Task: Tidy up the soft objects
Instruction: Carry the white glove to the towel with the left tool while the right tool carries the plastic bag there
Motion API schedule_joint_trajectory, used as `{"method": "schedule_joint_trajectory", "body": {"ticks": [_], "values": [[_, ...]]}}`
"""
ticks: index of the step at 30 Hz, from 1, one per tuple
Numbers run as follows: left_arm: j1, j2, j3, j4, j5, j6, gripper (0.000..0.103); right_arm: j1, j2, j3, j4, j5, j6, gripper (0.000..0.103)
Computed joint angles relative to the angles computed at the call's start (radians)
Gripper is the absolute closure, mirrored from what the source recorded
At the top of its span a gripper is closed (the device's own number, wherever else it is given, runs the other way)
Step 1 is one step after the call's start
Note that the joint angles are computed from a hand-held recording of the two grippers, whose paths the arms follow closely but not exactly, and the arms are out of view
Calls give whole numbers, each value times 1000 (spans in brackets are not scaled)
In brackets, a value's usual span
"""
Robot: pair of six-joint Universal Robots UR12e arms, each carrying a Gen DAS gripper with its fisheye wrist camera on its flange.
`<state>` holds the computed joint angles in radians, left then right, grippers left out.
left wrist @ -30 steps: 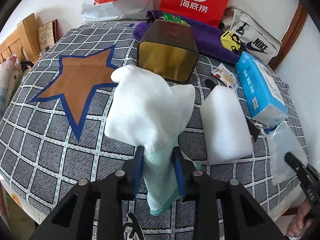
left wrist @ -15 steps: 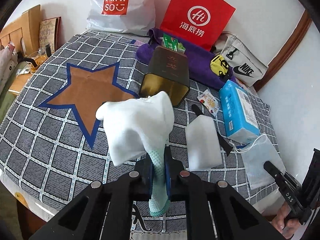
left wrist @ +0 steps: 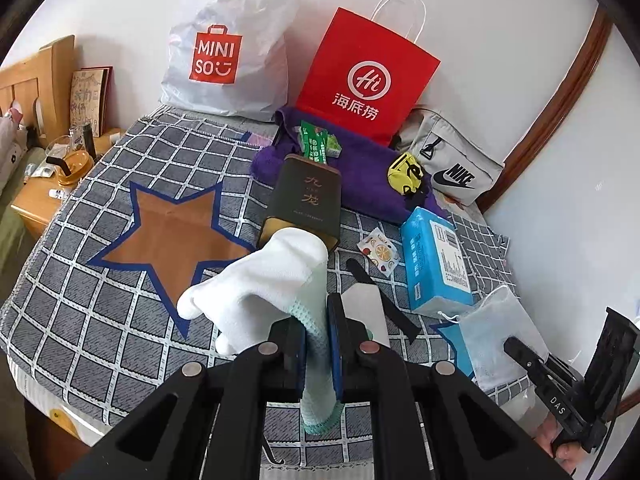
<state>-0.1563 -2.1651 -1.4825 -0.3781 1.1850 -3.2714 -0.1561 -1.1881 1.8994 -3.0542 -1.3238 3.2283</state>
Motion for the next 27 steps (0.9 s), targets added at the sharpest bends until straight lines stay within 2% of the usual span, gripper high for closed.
{"method": "schedule_joint_trajectory", "body": {"ticks": [4, 16, 27], "values": [[3, 0, 16, -11, -33, -7, 93, -1, -7, -3, -7, -3, -3, 97], [-4, -7, 66, -1, -16, -15, 93, -12, -17, -32, -22, 5, 3, 97], [-8, -46, 158, -26, -10, -21, 93, -15, 16, -114, -16, -6, -6, 97]]}}
